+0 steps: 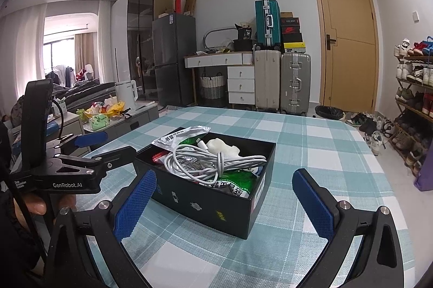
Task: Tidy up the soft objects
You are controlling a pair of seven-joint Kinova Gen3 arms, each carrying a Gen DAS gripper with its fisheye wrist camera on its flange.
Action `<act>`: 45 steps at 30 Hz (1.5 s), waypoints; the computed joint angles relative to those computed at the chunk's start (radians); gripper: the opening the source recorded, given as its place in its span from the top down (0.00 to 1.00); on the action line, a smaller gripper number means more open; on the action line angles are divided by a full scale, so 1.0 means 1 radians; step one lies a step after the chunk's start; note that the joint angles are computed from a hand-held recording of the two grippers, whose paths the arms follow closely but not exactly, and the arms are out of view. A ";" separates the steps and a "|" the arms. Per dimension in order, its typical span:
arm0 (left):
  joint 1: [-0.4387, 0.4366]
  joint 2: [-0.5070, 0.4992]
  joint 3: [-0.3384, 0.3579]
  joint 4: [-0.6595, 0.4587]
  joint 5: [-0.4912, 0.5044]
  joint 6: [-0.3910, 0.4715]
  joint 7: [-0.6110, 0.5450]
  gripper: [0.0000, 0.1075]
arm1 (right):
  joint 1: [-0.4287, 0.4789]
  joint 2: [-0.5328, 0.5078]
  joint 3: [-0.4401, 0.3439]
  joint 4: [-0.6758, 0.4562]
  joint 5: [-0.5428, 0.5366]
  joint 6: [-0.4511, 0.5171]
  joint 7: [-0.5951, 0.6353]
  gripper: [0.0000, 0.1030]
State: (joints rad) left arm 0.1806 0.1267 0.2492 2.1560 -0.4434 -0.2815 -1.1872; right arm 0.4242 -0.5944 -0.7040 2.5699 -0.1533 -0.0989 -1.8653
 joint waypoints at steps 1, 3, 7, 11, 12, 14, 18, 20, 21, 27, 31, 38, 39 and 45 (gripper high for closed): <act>-0.001 0.000 0.000 0.001 -0.001 -0.002 0.001 0.04 | 0.001 0.002 -0.001 0.000 -0.001 -0.003 0.000 0.01; 0.001 0.000 -0.002 0.001 0.003 -0.001 -0.002 0.04 | 0.000 0.002 -0.001 0.000 -0.001 -0.002 0.002 0.01; -0.001 0.000 -0.002 0.003 0.000 -0.005 0.002 0.04 | 0.000 0.003 0.000 0.001 -0.002 -0.005 0.004 0.01; -0.001 0.000 -0.003 0.002 -0.002 -0.004 0.004 0.04 | 0.001 0.000 -0.001 0.001 -0.005 -0.003 0.005 0.01; 0.000 -0.001 -0.003 0.002 -0.002 -0.003 0.003 0.04 | 0.000 0.001 0.000 0.002 -0.004 -0.004 0.005 0.01; 0.001 -0.002 -0.005 0.005 0.002 -0.008 -0.001 0.04 | 0.001 0.002 -0.001 0.001 -0.005 -0.005 0.006 0.01; -0.004 -0.006 -0.005 0.007 -0.007 -0.008 0.005 0.04 | 0.006 0.001 -0.006 -0.001 -0.008 0.000 0.006 0.01; -0.001 -0.005 -0.006 0.006 -0.006 -0.004 0.004 0.04 | -0.003 -0.003 0.002 -0.001 -0.007 0.004 0.006 0.01; -0.002 -0.007 -0.005 0.005 -0.009 0.000 0.006 0.04 | -0.003 -0.004 0.003 -0.001 -0.006 0.005 0.006 0.01; 0.005 -0.009 -0.007 0.000 0.003 0.013 -0.002 0.04 | -0.003 -0.003 0.003 -0.001 -0.003 0.004 0.004 0.01; 0.004 -0.008 -0.004 -0.005 0.006 0.017 -0.003 0.04 | -0.002 -0.003 0.002 0.000 -0.002 0.001 0.004 0.01; 0.012 -0.009 -0.011 -0.002 0.029 0.012 -0.024 0.04 | -0.001 -0.003 0.001 0.001 -0.003 0.000 0.003 0.01; 0.012 -0.009 -0.011 -0.003 0.029 0.013 -0.025 0.04 | -0.001 -0.003 0.001 0.001 -0.003 0.001 0.003 0.01; 0.012 -0.009 -0.011 -0.002 0.036 0.013 -0.032 0.04 | -0.001 -0.003 0.001 0.002 -0.003 -0.001 0.004 0.01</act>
State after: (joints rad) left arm 0.1926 0.1175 0.2378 2.1539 -0.4070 -0.2689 -1.2189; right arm 0.4234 -0.5976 -0.7034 2.5720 -0.1563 -0.1000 -1.8617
